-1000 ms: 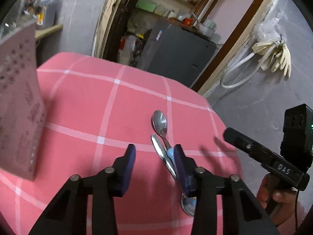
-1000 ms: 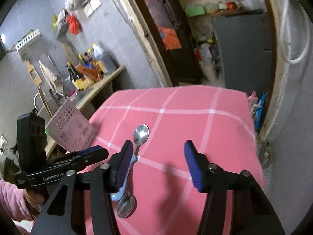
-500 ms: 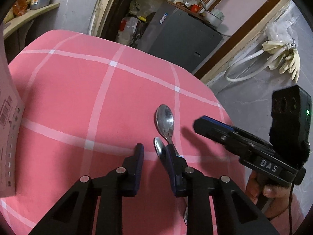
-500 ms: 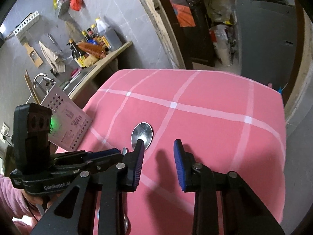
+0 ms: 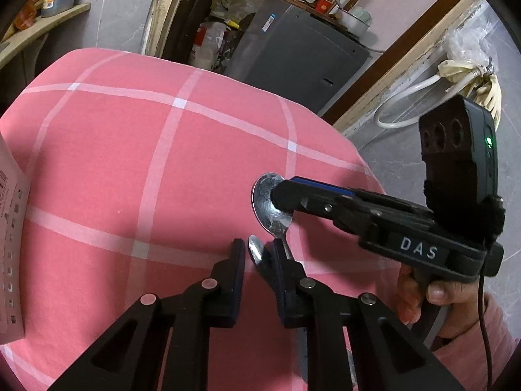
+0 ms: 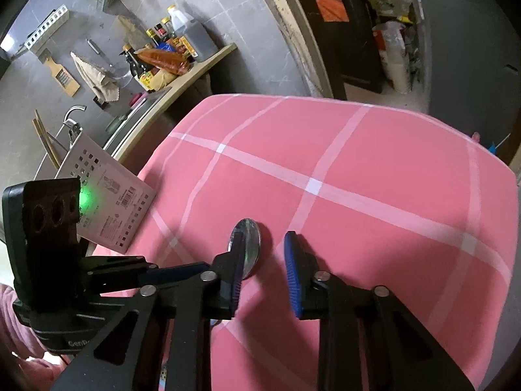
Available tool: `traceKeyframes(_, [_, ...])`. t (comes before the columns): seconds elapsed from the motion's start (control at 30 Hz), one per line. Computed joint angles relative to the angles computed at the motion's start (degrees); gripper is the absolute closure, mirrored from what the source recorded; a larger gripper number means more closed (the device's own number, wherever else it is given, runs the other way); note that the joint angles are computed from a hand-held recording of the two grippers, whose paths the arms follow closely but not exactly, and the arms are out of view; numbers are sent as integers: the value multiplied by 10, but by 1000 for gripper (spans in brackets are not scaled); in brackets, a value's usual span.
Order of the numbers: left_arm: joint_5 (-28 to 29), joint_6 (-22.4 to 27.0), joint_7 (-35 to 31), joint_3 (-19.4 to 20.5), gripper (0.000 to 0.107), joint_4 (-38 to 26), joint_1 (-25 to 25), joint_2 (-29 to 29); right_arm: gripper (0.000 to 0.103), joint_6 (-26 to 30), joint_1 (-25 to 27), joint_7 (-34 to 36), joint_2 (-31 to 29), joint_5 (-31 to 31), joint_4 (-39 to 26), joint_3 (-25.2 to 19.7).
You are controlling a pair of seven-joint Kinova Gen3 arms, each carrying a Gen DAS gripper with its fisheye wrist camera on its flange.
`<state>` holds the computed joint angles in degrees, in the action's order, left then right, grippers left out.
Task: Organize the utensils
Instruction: 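Close the left tool on the blue-handled spoon while the right tool grasps the steel spoon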
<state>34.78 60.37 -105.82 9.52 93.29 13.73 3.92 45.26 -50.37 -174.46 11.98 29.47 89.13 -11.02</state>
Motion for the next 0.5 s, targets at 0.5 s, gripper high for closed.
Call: traceKeyframes(0.5, [0,36,0,2,92,-25,-3,18,99,-13,-12,-61,-32,23,44,-10])
